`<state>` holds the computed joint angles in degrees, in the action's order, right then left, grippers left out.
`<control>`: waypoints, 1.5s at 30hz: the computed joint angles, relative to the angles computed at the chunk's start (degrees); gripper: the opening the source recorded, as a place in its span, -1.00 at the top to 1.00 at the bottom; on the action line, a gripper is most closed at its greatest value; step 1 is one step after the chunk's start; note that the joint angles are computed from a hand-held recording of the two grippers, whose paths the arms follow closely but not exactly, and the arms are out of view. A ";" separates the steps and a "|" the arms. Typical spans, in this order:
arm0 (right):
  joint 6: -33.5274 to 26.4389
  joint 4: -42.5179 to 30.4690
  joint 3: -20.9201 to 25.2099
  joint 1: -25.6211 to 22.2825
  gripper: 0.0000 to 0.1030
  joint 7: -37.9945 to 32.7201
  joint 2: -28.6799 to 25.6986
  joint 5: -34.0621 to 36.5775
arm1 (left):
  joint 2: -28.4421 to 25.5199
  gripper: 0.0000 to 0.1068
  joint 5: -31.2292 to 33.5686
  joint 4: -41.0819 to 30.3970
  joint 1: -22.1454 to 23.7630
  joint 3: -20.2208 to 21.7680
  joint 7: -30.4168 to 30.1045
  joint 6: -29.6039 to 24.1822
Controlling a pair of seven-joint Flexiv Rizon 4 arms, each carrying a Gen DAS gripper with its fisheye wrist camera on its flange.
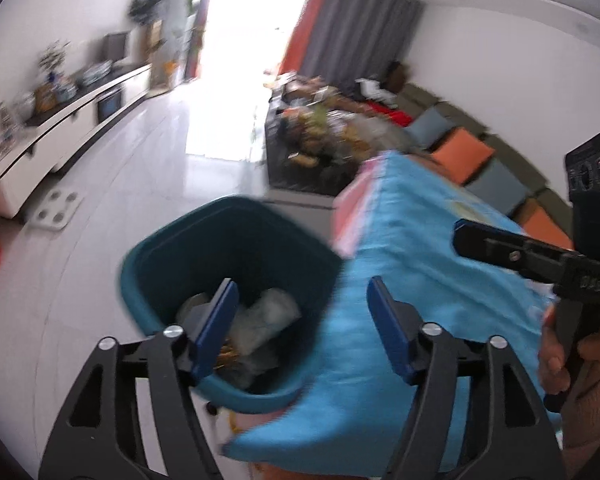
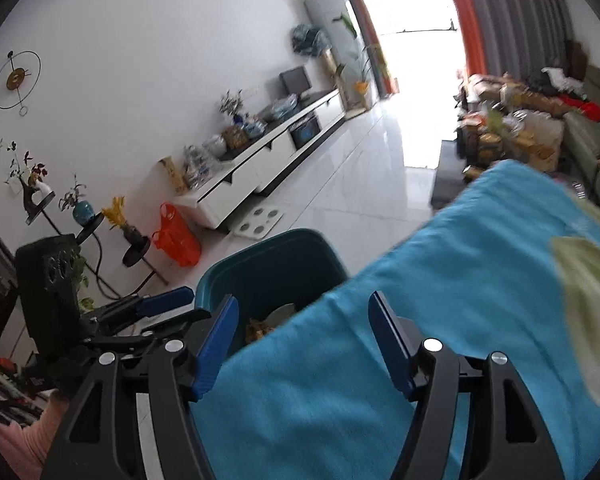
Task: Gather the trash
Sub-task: 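Move both open tools back toward the table, then grasp the clear plastic bag with the left gripper while the right gripper grasps the gold wrapper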
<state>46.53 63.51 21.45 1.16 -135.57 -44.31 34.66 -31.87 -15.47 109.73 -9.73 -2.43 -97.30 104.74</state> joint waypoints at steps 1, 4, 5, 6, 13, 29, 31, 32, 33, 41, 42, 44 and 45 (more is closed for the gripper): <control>1.10 1.28 0.24 -0.97 -0.27 -0.93 0.95 0.76 | -0.14 -0.34 1.54 -0.58 1.17 -2.39 0.77 0.64; 4.70 5.63 0.49 -4.13 -0.29 -3.06 4.04 3.45 | -1.16 -0.37 4.86 -3.02 3.08 -7.39 3.11 0.20; 6.01 7.31 0.48 -5.59 -0.29 -3.69 5.21 4.62 | -1.91 -0.37 6.31 -4.42 3.75 -9.73 4.41 -0.44; 6.43 8.03 0.39 -6.41 -0.29 -3.83 5.75 5.30 | -2.62 -0.38 7.45 -5.53 4.53 -11.88 5.53 -0.91; 13.13 14.58 -1.75 -12.13 -0.29 -3.77 10.32 9.82 | -11.24 -0.39 10.26 -16.84 7.60 -27.16 17.48 -9.93; 28.12 18.50 -9.38 -17.15 -0.31 16.22 7.71 -0.23 | -23.87 -0.20 -2.11 -42.31 -6.76 -21.59 28.05 -33.27; 27.21 17.66 -9.39 -18.27 -0.33 19.52 6.47 -1.49 | -24.79 -0.16 -3.42 -44.75 -8.44 -19.50 27.71 -35.60; 26.83 17.42 -9.14 -18.89 -0.34 20.73 6.01 -2.09 | -24.89 -0.10 -4.20 -45.15 -8.78 -18.90 27.82 -36.46; 26.64 17.58 -8.67 -19.55 -0.34 21.66 5.80 -2.55 | -25.28 -0.04 -5.02 -46.03 -9.26 -18.30 27.86 -37.44; 19.59 13.10 -2.49 -25.39 -0.35 23.22 1.62 -1.76 | -29.57 0.16 -8.83 -54.99 -12.06 -14.84 25.98 -44.92; 18.58 12.52 -2.04 -25.75 -0.33 22.94 1.30 -1.25 | -29.46 0.19 -9.14 -54.83 -11.95 -14.97 26.12 -45.25; 16.58 11.58 -1.19 -26.57 -0.21 22.00 0.82 0.16 | -30.23 0.32 -9.32 -56.54 -12.34 -14.56 25.92 -46.84; 15.83 11.41 -1.10 -26.72 -0.08 21.65 0.81 0.81 | -30.62 0.42 -9.45 -57.34 -12.48 -14.52 25.98 -47.60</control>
<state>62.36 74.92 20.35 -25.56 -113.93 -43.50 35.47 -62.49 -24.92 52.39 -22.20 -16.95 -71.32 57.15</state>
